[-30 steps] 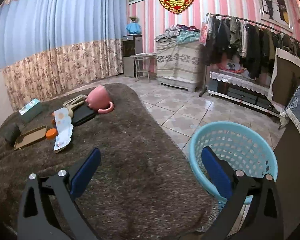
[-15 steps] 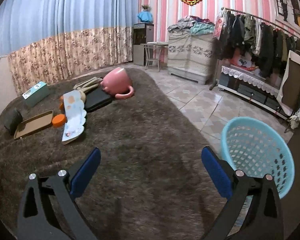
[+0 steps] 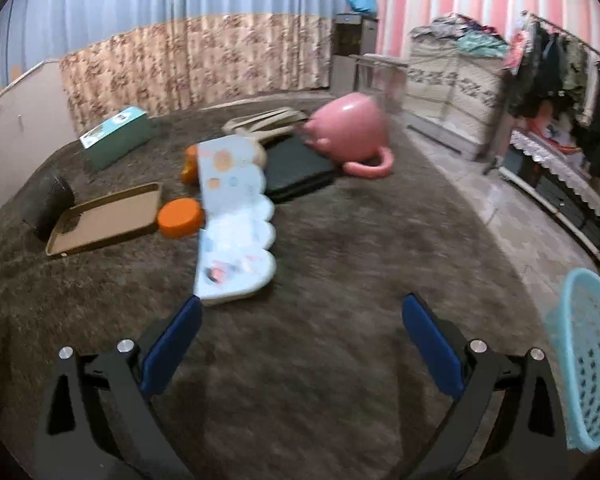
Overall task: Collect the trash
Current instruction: 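Grasp the white cloud-shaped card with the right tool while the left tool grasps the black ribbed cover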
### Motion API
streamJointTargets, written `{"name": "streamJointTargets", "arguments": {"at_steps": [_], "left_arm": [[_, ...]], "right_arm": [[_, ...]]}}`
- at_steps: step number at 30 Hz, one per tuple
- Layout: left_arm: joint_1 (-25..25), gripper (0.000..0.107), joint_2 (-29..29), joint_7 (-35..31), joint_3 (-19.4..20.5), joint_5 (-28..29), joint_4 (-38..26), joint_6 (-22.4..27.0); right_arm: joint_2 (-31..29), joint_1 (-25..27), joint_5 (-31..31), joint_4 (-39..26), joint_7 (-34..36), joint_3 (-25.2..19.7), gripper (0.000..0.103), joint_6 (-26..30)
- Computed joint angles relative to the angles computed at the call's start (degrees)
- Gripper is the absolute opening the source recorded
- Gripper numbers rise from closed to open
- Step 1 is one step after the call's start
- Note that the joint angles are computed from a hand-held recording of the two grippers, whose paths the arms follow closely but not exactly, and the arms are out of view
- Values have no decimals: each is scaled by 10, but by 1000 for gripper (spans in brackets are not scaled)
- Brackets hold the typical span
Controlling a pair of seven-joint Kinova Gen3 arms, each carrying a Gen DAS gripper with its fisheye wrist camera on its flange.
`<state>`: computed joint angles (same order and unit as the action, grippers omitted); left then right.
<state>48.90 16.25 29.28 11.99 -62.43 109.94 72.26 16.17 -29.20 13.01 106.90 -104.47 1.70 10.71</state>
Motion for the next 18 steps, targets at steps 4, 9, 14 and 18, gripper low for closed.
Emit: {"name": "streamJointTargets", "arguments": {"at_steps": [4,9,14,18], "left_arm": [[-7,98,-3,-13,-3,0,-2,4],[-24,98,-15,-27,-4,-11,1,-14],[-55,98,-19,-51,-12,-29,-2,-58],[-88,98,-11,-85,-25,-40,-13,-114]], "right_arm": [[36,-3,3,-48,21,-21,80,41],[57,68,-65,-83,100,-98,52,74],[28,48,-68,-40,108,-70,52,31],[1,63,-79,-8,114,-71,52,14]]}}
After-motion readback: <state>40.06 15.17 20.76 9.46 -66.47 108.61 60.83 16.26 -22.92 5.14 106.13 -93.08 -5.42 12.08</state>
